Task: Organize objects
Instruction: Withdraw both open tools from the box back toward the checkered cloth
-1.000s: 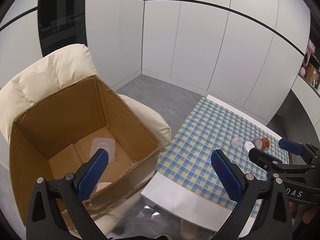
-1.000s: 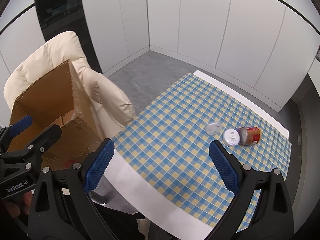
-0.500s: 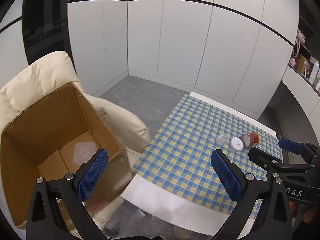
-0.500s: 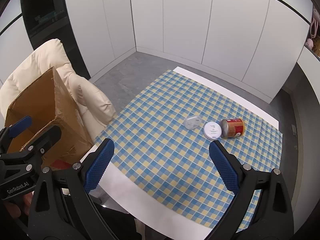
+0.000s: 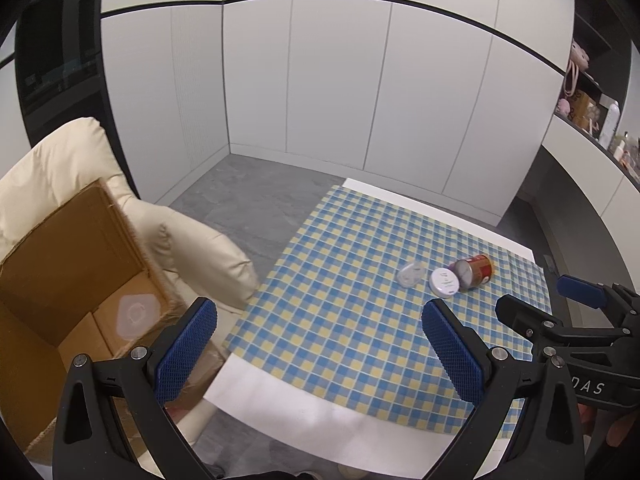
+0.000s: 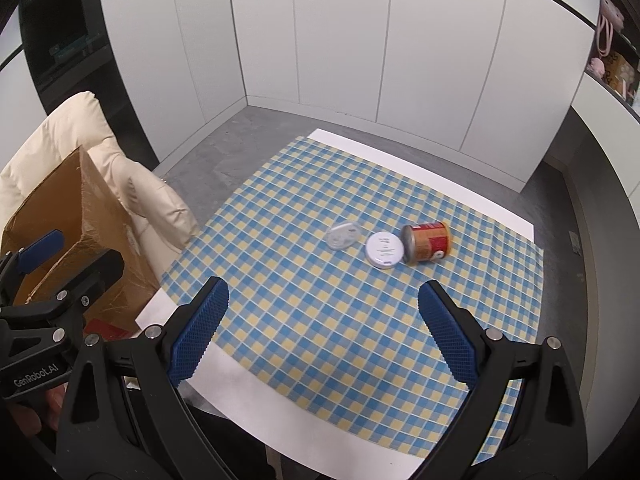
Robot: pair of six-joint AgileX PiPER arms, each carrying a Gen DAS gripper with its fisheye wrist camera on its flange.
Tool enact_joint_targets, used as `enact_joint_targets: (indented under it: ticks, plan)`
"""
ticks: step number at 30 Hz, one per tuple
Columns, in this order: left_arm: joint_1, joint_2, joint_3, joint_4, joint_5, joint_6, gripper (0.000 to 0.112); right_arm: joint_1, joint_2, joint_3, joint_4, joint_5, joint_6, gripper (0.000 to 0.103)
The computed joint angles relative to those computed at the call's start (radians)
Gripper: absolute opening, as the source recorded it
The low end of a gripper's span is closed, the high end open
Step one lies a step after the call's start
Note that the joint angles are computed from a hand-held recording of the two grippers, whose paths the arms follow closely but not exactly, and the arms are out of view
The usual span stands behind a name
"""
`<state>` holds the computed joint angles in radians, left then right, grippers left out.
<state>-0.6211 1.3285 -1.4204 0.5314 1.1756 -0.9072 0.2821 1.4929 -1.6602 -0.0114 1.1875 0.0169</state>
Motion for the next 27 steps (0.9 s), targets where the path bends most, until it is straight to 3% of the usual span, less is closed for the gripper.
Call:
enact_joint_targets:
  ticks: [27]
  plan:
    - [-0.1,0.164,-0.162,-0.01,-0.003,0.017,0.102,-0.208,-0.039,0.031,0.053,0.012,-0.102,0.097]
